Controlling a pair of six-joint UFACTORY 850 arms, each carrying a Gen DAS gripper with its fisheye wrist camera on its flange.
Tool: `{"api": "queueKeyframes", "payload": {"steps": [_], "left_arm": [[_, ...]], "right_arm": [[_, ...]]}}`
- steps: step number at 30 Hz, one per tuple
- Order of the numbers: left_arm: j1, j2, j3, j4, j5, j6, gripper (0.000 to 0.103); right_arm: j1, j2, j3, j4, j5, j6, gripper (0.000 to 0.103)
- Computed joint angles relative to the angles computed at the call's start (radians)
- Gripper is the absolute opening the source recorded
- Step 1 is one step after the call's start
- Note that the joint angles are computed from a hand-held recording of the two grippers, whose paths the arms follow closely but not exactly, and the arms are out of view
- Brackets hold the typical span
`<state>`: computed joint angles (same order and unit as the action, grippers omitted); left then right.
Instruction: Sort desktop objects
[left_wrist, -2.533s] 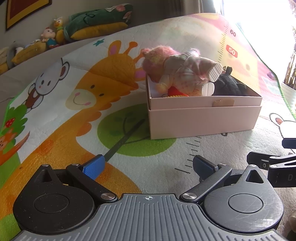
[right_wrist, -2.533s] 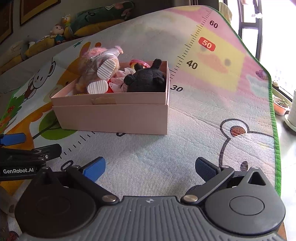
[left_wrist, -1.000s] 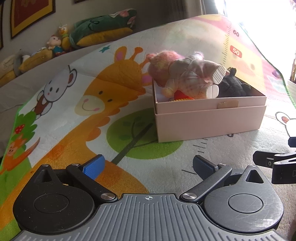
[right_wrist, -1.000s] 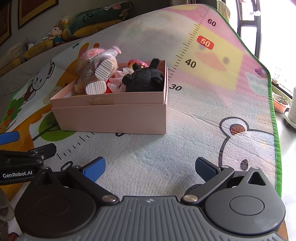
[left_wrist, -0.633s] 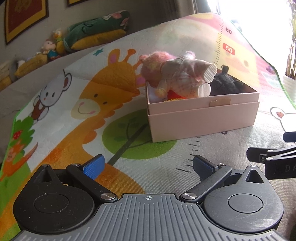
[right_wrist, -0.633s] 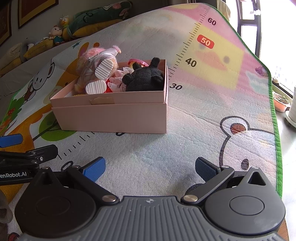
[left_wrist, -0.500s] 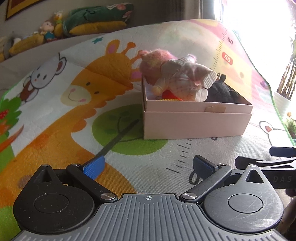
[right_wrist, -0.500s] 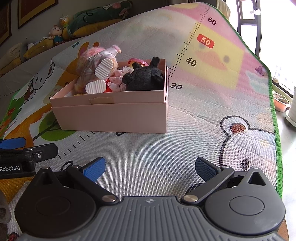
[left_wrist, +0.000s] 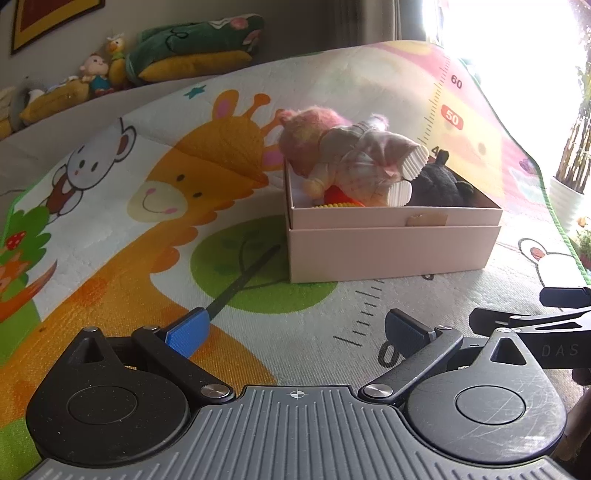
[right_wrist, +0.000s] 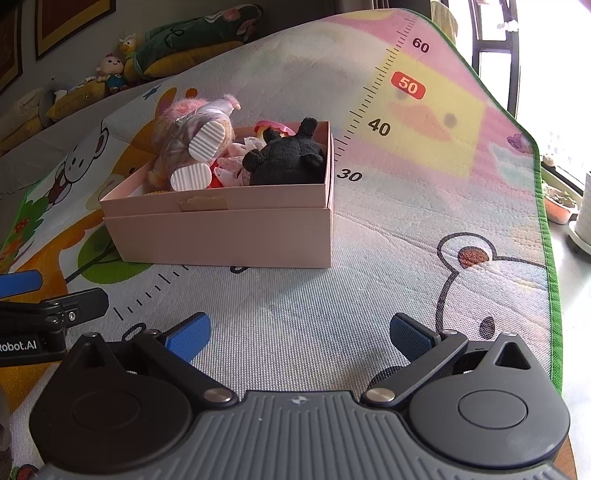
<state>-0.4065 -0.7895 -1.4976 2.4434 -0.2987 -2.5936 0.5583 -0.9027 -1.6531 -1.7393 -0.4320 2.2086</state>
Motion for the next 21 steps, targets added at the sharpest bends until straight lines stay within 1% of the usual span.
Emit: {"api": "queueKeyframes", "payload": {"steps": [2, 11, 16, 21], "left_arm": [[-0.002, 0.002, 0.003, -0.029, -0.01, 0.03, 0.103], [-0.005, 0.015, 0.025, -0.02, -0.041, 0.027, 0.103], [-0.007, 0.014, 0.022, -0.062, -0.047, 0.071, 0.103], [-0.009, 0.017, 0.028, -0.062, -0.057, 0.074, 0.103]], "right_arm": [[0.0, 0.0, 0.0, 0.0, 0.0, 0.0, 0.103], [0.002, 0.0, 0.001, 0.005, -0.007, 0.0, 0.103], [0.003, 0.0, 0.003, -0.003, -0.013, 0.007, 0.103], [0.004, 0.0, 0.003, -0.007, -0.016, 0.012, 0.103]]}}
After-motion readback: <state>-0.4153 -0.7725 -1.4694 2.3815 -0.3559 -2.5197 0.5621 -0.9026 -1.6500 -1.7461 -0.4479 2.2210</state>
